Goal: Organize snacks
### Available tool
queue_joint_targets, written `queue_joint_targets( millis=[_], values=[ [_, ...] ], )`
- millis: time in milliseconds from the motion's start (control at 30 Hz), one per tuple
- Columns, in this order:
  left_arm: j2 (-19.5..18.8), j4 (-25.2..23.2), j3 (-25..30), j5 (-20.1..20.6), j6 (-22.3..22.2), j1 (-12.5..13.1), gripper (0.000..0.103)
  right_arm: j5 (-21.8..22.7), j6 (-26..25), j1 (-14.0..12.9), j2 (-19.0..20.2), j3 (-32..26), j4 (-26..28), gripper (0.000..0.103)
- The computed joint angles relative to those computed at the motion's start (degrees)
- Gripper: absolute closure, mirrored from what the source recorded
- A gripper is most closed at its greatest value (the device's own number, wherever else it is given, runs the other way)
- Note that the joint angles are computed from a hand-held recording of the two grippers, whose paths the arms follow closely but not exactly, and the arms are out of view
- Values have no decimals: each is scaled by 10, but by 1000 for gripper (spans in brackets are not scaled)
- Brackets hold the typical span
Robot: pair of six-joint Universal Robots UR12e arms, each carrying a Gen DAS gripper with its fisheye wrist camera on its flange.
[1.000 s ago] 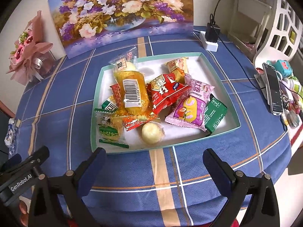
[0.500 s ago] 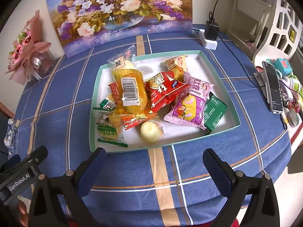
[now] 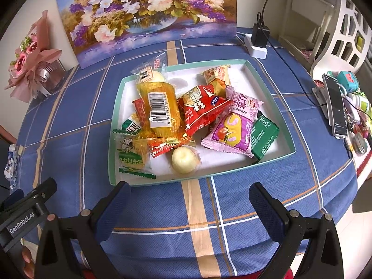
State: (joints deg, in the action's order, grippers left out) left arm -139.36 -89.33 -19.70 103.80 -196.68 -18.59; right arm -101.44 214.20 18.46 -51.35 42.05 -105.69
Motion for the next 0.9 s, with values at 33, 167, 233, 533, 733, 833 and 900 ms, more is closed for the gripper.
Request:
queue_joint_targets(
  millis=[33, 167, 233, 533, 733, 833, 900],
  values=[
    [0, 0, 0, 0, 0, 0, 0, 0, 0, 0, 0, 0, 1, 0],
    [2, 1, -4, -1, 0, 0, 0, 1, 0, 0, 1, -3, 4, 0],
    [0, 0, -1, -1, -1, 0, 0, 1, 0, 0, 1, -3, 4, 0],
    [0, -1, 0, -1, -3, 0, 0, 2, 0, 0, 2, -4, 6, 0],
    [2, 1, -5, -1, -4, 0, 0, 2, 0, 0, 3, -5, 7, 0],
    [2, 1, -6, -2, -3, 1, 0, 2, 0, 0, 3, -6, 8, 0],
    [5, 2, -10, -2, -4, 1, 0, 2, 0, 0, 4, -6, 8, 0]
  ],
)
